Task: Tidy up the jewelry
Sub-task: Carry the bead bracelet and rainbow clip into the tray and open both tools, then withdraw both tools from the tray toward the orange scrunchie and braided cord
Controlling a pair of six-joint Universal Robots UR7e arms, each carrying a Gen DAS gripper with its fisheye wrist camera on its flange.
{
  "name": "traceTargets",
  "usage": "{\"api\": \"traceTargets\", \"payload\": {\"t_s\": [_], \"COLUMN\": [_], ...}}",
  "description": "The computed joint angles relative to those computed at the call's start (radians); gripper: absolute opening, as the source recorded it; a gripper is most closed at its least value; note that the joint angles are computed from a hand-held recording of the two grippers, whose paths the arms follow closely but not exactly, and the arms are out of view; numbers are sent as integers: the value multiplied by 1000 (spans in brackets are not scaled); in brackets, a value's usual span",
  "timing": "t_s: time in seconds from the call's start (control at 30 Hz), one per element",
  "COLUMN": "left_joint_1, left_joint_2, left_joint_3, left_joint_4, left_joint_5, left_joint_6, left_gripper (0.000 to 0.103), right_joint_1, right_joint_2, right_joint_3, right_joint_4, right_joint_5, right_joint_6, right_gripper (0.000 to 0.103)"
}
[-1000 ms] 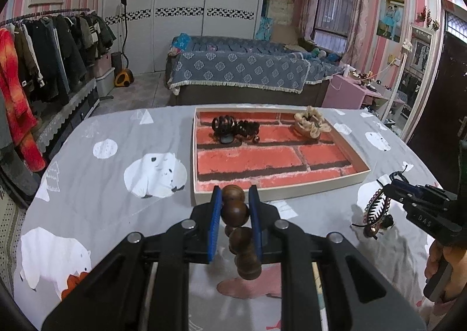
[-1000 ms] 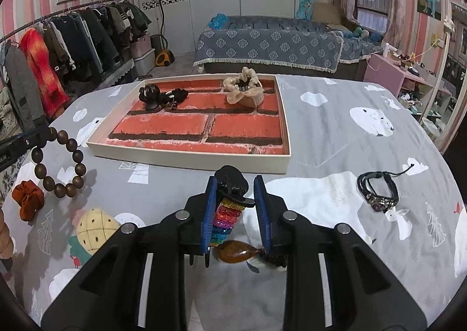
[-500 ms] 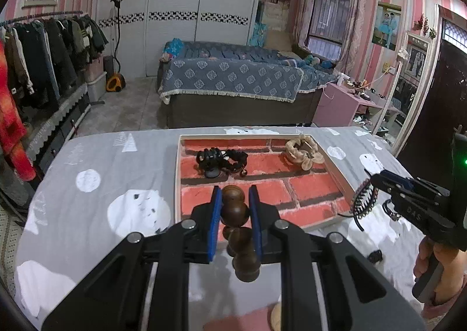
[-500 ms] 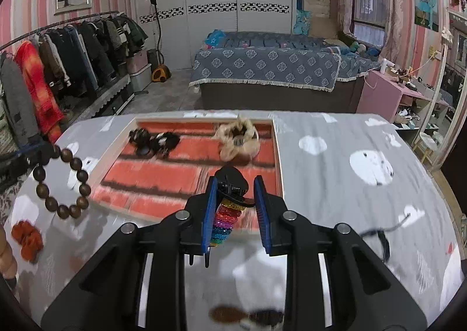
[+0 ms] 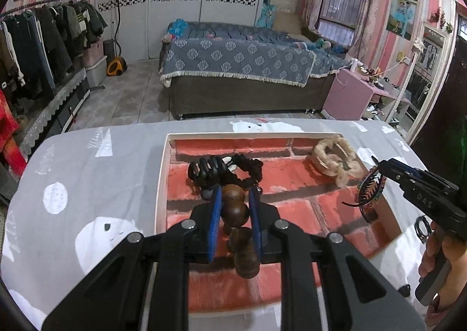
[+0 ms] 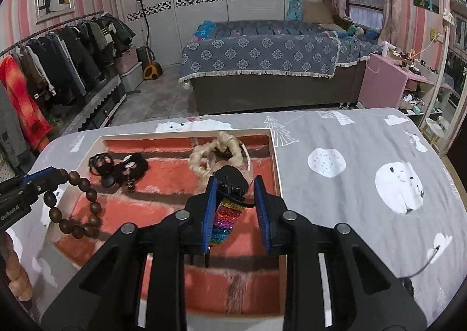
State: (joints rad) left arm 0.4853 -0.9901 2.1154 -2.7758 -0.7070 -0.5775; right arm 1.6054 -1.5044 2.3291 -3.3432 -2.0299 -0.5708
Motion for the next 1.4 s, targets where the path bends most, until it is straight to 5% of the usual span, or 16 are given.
{"api": "traceTargets", "payload": {"t_s": [0.33,0.5,0.63,0.9,1.03,1.17,1.23,1.3,1.4], "left_joint_1": [57,64,75,95,99,84,72,46,12], "left_joint_2": [29,37,49,64,52,34,17,-2,-31], "left_joint_3": [-28,-30,-43,-61,-59,-52,-43,-25,-7], "left_joint_4": [17,73,124,194,224,259,264,265,277], "left_joint_5": [12,50,71,80,70,71,62,82,95], "left_joint_6": [17,-14,-39,-76,-100,-124,-133,-144,-148], "left_gripper": [20,20,20,20,20,21,33,60,66], "right_joint_1": [-43,-41,-42,-40,-36,-29,-26,-18,-3], "right_joint_2": [57,75,91,107,73,14,-28,-66,-133], "right_joint_3": [-31,-25,-26,-49,-42,-22,-4,16,59], "right_joint_4": [-19,-28,-36,-13,-6,-2,3,-1,-19], "right_joint_5": [7,-55,-75,-76,-40,-20,-9,-2,-7], "right_joint_6": [-12,-37,-42,-51,-50,-46,-40,-46,-72], "right_gripper": [26,21,8,9,40,53,64,73,88]}}
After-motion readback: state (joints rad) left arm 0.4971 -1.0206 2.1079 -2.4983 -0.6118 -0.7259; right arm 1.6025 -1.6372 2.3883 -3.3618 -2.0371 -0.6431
